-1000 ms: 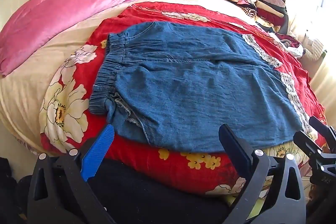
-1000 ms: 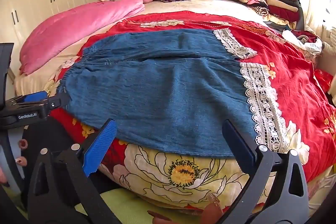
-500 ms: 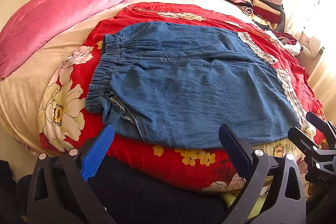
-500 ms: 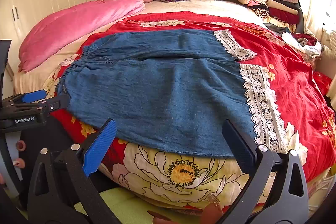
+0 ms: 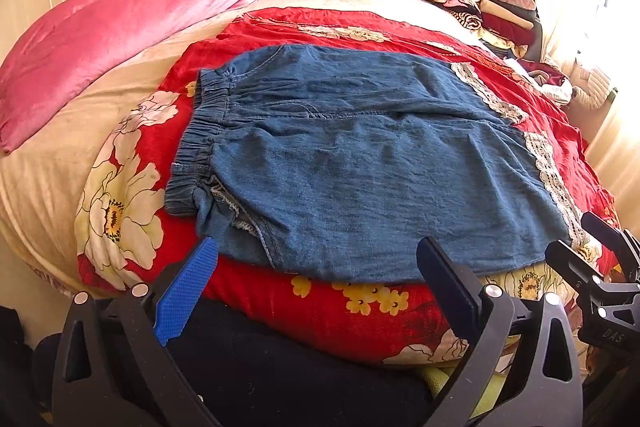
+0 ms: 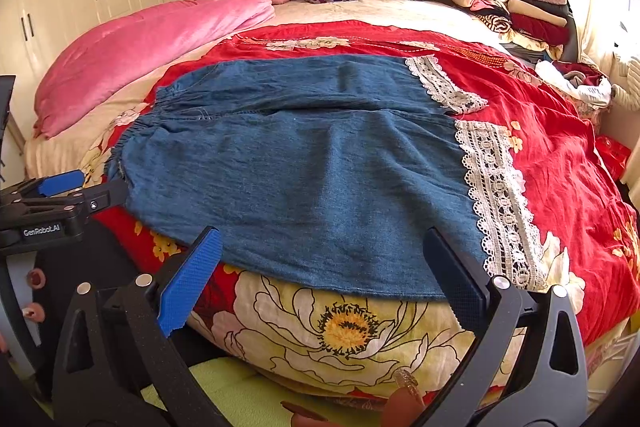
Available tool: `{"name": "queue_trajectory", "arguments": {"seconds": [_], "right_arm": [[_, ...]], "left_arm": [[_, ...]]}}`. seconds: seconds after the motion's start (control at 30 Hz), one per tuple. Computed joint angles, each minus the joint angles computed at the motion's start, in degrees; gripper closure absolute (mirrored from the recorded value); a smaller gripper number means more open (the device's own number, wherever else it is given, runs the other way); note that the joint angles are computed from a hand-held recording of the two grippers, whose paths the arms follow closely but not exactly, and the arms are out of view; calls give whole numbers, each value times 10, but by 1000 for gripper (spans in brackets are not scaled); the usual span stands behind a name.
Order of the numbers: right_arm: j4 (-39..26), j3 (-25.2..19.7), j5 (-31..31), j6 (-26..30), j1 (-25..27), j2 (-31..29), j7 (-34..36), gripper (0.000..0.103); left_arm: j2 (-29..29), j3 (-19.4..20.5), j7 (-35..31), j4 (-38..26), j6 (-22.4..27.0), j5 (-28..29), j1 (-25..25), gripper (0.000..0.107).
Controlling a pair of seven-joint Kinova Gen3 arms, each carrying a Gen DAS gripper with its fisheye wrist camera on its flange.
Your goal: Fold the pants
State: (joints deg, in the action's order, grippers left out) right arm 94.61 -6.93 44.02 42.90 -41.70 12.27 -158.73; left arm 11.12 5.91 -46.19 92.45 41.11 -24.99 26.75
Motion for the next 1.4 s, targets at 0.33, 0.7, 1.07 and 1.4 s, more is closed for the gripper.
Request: {"name": "queue_trajectory", "arguments": {"seconds": [0.33, 0.7, 1.07, 1.4], "right_arm": [[-1, 0, -4, 0, 1, 1, 5, 8], [-2, 0, -7, 0, 1, 1, 9, 8], [-6, 1, -14, -1, 3, 4, 19, 8], [-18, 4, -21, 5, 2, 11, 35, 8]], "left_arm": [[-3, 0, -1, 1, 1, -1, -2, 9], [-6, 0, 11, 6, 0, -13, 1, 9], [-7, 2, 8, 6, 0, -13, -3, 9], [-8, -1, -8, 11, -5, -7, -14, 9]]}}
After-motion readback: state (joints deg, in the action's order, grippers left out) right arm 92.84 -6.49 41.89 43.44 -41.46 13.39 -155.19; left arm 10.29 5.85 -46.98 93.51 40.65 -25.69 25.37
